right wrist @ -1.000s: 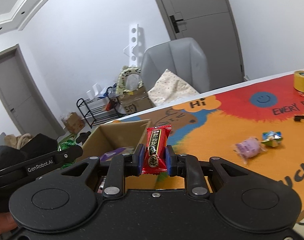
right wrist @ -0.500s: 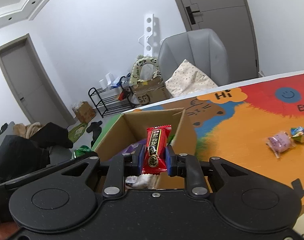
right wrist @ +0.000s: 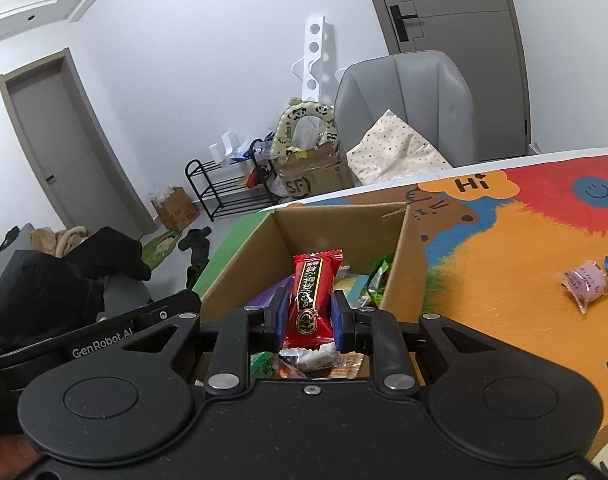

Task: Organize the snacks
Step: 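Open both tools to drop the snacks into the box, then move both open tools back toward the pink and blue candies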

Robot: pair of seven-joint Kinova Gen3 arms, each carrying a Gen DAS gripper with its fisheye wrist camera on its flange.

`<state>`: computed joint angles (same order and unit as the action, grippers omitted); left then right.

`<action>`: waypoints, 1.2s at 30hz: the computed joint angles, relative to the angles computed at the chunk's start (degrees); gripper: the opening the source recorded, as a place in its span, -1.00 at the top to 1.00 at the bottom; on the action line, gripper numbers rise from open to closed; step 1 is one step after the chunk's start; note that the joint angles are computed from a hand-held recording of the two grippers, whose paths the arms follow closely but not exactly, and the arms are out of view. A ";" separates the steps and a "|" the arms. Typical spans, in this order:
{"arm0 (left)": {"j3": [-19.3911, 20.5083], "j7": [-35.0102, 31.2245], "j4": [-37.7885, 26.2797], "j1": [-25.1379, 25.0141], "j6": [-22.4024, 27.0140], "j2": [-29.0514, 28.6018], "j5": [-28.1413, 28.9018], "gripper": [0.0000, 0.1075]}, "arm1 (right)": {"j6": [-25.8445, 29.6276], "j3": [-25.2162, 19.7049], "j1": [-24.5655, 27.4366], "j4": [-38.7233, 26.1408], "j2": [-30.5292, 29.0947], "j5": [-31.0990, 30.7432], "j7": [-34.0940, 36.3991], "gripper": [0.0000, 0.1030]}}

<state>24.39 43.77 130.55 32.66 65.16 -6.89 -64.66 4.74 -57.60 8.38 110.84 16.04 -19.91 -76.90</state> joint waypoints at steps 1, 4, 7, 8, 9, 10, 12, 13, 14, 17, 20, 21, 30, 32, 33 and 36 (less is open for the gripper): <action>-0.08 0.18 0.28 -0.04 -0.08 -0.12 -0.04 0.11 | 0.16 0.92 -0.94 -0.02 -0.36 0.09 -0.30 0.60; -0.24 0.70 0.90 -0.22 -0.80 -0.27 -0.42 0.00 | 0.66 2.38 -2.31 -0.21 -0.67 -0.13 -0.35 0.59; -0.51 0.66 0.64 -0.60 -1.08 0.22 -0.71 -0.19 | 0.22 3.43 -2.82 0.35 -1.69 -0.92 -0.15 0.45; -0.33 0.91 0.35 -0.53 -0.74 0.77 -0.87 -0.27 | 0.27 3.88 -3.01 0.32 -1.73 -0.97 -0.12 0.45; -0.31 1.04 0.04 -0.41 -0.40 1.29 -1.13 -0.31 | 0.25 3.51 -2.42 0.51 -1.80 -1.29 0.01 0.44; -0.24 1.50 -0.07 -0.12 0.02 1.82 -1.48 -0.38 | 0.26 3.15 -1.64 0.66 -1.87 -1.61 0.12 0.43; -0.32 2.03 -0.62 0.69 0.86 3.01 -2.24 -0.43 | -0.19 3.50 -1.32 1.19 -2.21 -1.93 0.06 0.38; -0.55 1.88 -1.02 1.12 1.01 3.51 -2.50 -0.46 | -0.31 3.35 -0.68 1.43 -2.38 -2.06 -0.05 0.33; -0.85 1.65 -1.45 1.50 0.98 4.01 -2.77 -0.47 | -0.51 2.83 0.21 1.71 -2.46 -2.17 -0.08 0.31; -1.79 1.29 -2.70 2.55 0.78 5.47 -3.64 -0.48 | -1.31 0.41 3.72 2.64 -2.57 -1.97 -0.46 0.20; -2.63 1.06 -4.03 3.62 0.77 7.06 -4.40 -0.49 | -1.77 -1.11 6.45 3.29 -2.86 -0.89 -1.57 0.05; -2.99 0.79 -4.53 3.91 0.54 7.54 -4.56 -0.49 | -2.03 -1.00 6.73 3.49 -3.07 -0.42 -2.10 -0.05; -5.32 -0.96 -8.61 6.34 -0.49 11.29 -6.50 -0.51 | -3.73 -1.26 11.62 5.35 -4.45 4.93 -8.49 -0.46; -5.76 -1.24 -9.72 7.02 -0.25 12.33 -7.08 -0.60 | -3.76 -1.97 13.31 5.52 -4.44 6.22 -9.85 -0.54; -5.96 -1.42 -10.40 7.46 0.17 13.06 -7.49 -0.62 | -3.72 -1.44 13.37 5.60 -4.71 6.84 -10.57 -0.61; -6.87 -3.28 -12.55 8.48 0.65 14.77 -8.09 -0.64 | -3.87 -1.10 14.58 5.91 -4.68 8.53 -12.04 -0.79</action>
